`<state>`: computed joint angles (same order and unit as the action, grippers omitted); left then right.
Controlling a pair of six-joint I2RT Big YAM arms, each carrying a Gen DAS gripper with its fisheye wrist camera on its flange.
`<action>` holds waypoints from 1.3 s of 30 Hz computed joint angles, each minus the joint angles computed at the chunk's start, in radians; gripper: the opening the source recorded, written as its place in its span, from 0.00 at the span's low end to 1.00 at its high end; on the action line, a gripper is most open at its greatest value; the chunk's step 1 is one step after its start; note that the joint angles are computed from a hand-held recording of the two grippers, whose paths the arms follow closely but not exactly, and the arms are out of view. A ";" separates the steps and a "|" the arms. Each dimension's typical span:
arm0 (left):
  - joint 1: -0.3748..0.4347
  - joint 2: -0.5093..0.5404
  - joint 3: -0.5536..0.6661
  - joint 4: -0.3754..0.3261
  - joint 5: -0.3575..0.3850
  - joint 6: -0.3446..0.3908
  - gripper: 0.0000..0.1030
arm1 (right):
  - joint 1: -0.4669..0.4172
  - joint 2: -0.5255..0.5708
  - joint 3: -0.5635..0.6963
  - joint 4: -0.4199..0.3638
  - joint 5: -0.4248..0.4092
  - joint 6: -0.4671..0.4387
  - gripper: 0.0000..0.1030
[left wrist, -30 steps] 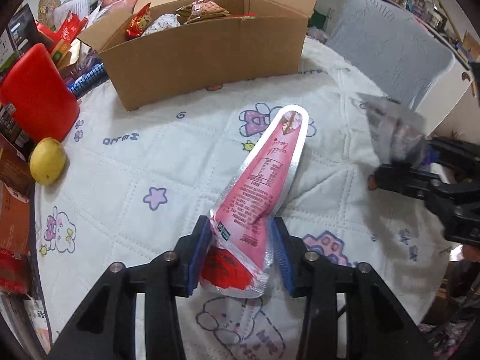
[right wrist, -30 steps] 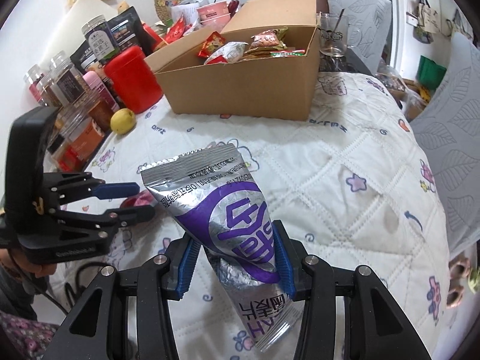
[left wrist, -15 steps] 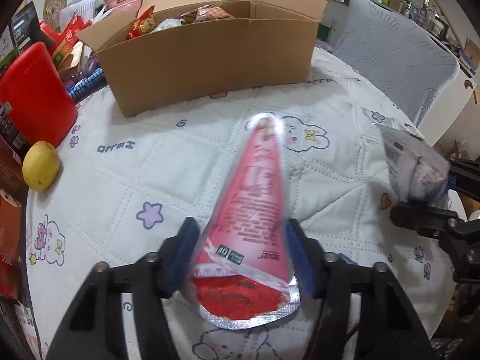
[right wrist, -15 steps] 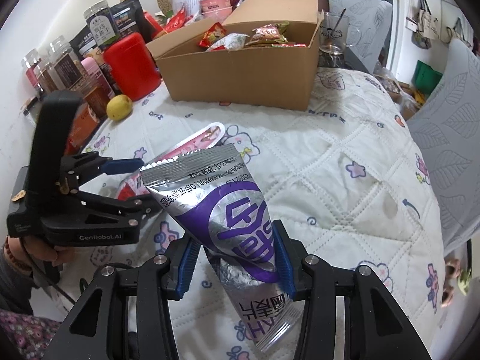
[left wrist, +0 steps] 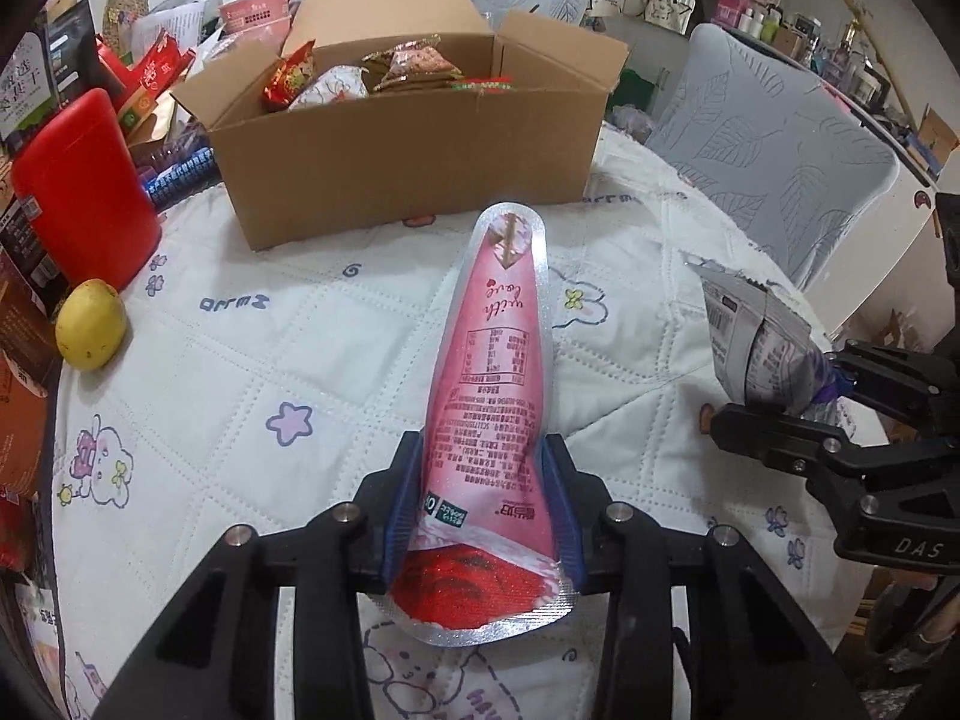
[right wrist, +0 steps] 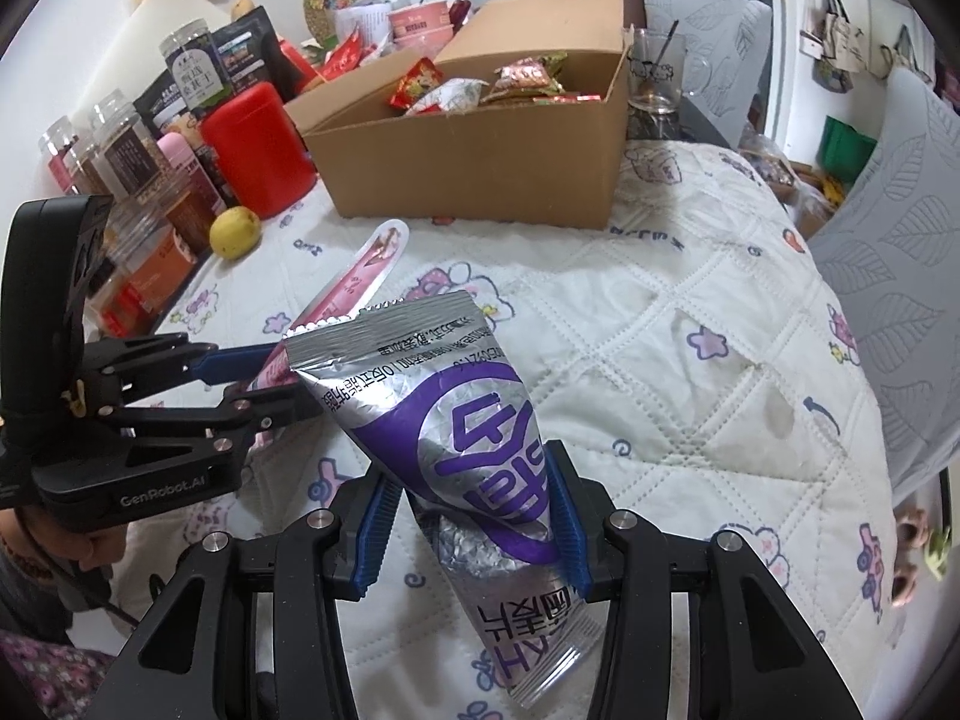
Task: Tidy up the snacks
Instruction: 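Carry the purple bag and pink wrapper with both grippers over the box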
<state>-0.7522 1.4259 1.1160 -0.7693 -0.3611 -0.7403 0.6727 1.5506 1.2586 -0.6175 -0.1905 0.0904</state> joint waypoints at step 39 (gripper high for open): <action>0.154 -0.014 0.271 0.147 -0.115 0.301 0.38 | -0.026 0.134 0.432 0.059 -0.037 -0.086 0.44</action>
